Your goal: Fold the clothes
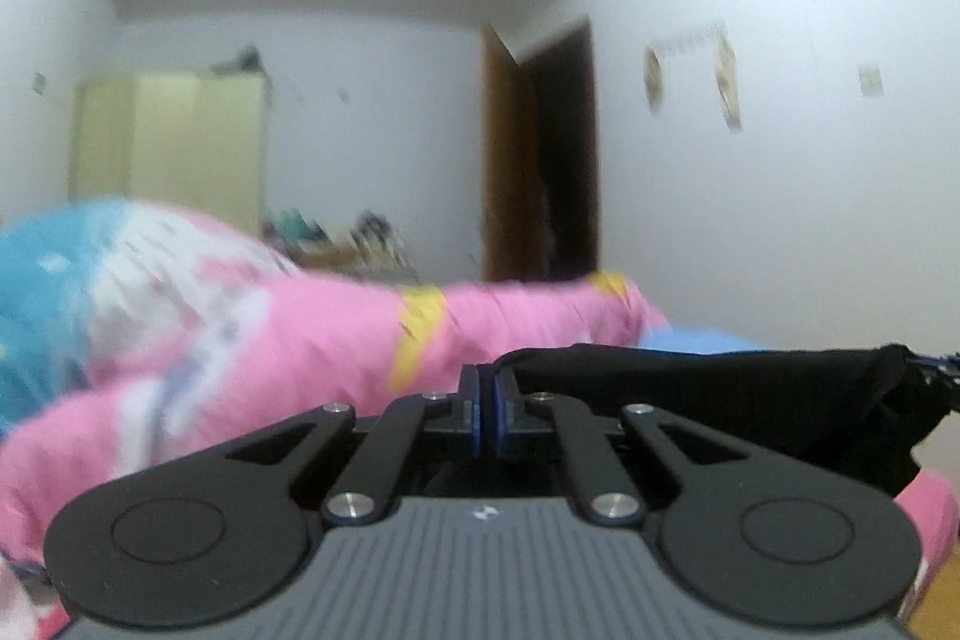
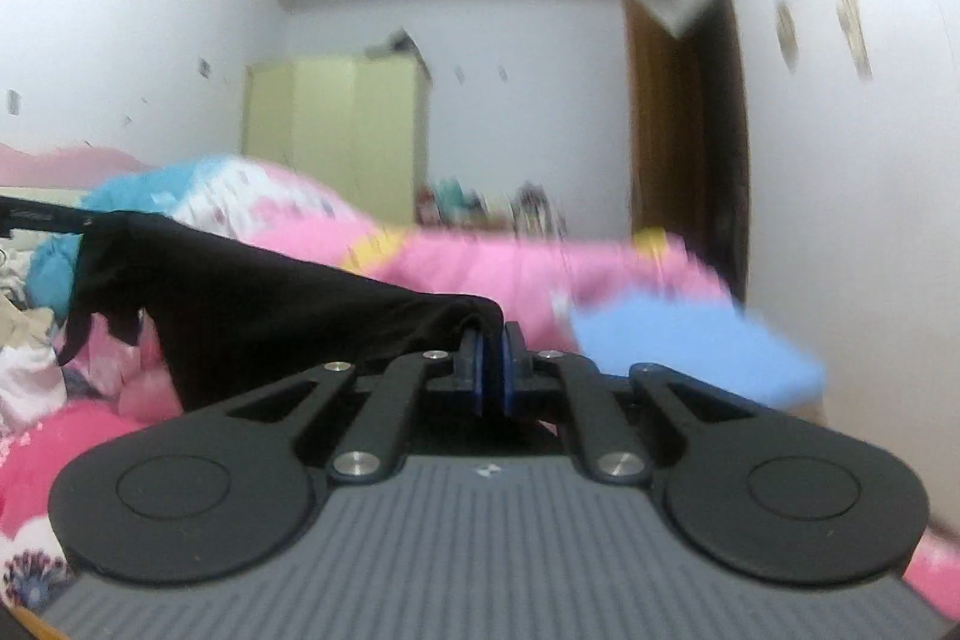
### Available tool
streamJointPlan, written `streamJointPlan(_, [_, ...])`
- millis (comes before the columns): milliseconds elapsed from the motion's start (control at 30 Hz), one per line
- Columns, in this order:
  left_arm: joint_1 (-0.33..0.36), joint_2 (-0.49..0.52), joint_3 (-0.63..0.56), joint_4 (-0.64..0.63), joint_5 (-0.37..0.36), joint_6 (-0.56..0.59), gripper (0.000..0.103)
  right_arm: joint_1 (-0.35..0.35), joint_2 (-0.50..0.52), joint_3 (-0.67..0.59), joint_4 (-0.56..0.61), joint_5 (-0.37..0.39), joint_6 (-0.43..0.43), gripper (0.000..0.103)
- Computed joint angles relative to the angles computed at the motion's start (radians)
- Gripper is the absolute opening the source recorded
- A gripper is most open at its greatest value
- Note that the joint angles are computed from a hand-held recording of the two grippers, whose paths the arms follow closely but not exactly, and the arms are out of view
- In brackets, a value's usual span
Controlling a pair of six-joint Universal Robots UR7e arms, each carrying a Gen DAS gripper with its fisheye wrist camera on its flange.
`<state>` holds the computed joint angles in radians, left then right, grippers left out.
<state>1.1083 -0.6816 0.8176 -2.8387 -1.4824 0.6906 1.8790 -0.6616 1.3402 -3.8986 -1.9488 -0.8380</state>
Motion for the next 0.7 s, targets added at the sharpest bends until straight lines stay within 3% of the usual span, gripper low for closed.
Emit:
streamJointPlan(133, [-0.011,-0.083,0.079,-0.116,-0.013,-0.030,0.005,0.045,0.036,-0.125,-0.011,0.065,-0.120,0.003])
streamJointPlan(233, [-0.025,-0.132,0.130,-0.183,-0.021,-0.042,0.006,0.070,0.034,-0.171,0.022,0.117,-0.133,0.003])
streamJointPlan(367, [-0.050,-0.192,0.198,-0.259,-0.022,-0.034,0.006,0.101,0.051,-0.225,0.023,0.149,-0.219,0.003])
streamJointPlan(700, [-0.114,-0.296,0.303,-0.405,-0.049,-0.041,0.006,0.167,0.044,-0.340,0.049,0.249,-0.279,0.003])
